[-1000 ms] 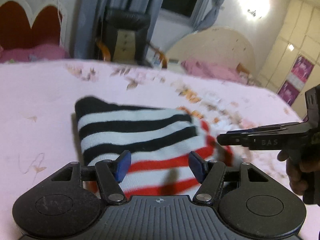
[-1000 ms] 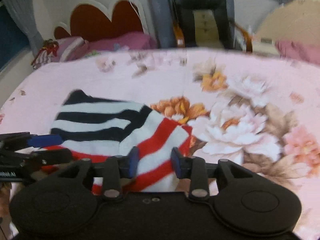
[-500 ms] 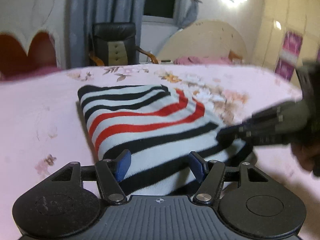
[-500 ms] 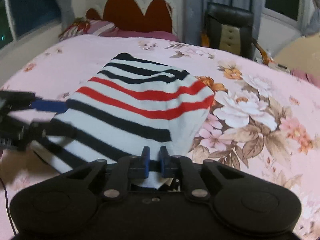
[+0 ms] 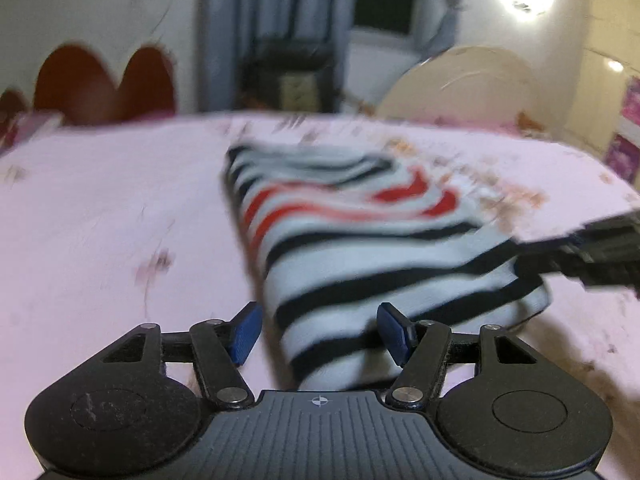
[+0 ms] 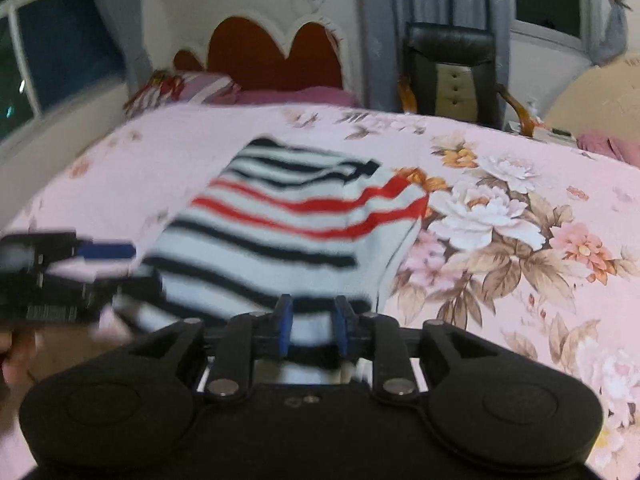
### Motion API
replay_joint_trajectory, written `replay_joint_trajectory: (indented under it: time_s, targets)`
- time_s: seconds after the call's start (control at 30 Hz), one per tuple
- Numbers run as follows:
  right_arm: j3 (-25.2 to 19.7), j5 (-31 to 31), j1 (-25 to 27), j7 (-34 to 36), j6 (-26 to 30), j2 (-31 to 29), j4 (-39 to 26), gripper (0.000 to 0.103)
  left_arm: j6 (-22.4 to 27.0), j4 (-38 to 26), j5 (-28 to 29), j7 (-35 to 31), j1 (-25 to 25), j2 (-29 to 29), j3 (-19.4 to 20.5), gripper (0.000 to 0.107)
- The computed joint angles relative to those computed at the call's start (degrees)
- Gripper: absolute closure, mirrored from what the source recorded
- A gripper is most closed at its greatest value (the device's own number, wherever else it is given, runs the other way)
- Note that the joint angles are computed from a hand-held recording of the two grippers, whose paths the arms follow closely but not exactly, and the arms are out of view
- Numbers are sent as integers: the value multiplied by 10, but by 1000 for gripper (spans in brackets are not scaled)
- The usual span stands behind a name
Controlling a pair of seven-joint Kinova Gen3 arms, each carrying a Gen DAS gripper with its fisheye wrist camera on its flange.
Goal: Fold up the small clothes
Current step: 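Open both tools and withdraw them from the folded sweater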
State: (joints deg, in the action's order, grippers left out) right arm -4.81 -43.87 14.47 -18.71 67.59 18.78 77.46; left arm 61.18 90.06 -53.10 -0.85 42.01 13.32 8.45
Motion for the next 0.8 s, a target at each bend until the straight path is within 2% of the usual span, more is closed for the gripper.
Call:
replay_joint_trajectory:
  time_s: [0.07,0.2,0.27,0.33,0.37,0.4,0.63,0.67,0.73,0.8]
  targets:
    - [20,41,-31,5,-35,-2,24,93,-5,0,16,12,-4,6,-1,44]
    - [3,62,-27,-30,-50,6,25,93,14,-21,33,18,0,23,-7,44]
    - [1,62,-25,-30,-52,2,28,93,48,-48,42,23,12,32,-8,44]
    - [4,44,-8,-43,-29,-1,21,80,81,-69,36,28,35,35,-7,44]
    - [5,25,7,-41,-19,-6,24,63,96,-76,26,37,51,36,-6,44]
    - [5,5,25,-28,-7,-10,27,56,110,-82,18,47,65,38,-4,43]
    - [40,-29,78,14,65,-39,38,54,197,-138,3,108,144,62,6,42]
    - [45,-35,85,19,74,-45,41,50,209,-149,-3,110,156,66,6,40]
    - [56,-52,100,29,97,-57,43,40,237,-172,-21,110,183,77,4,19]
    - [67,-70,116,53,118,-67,49,37,268,-203,-34,98,208,94,0,19]
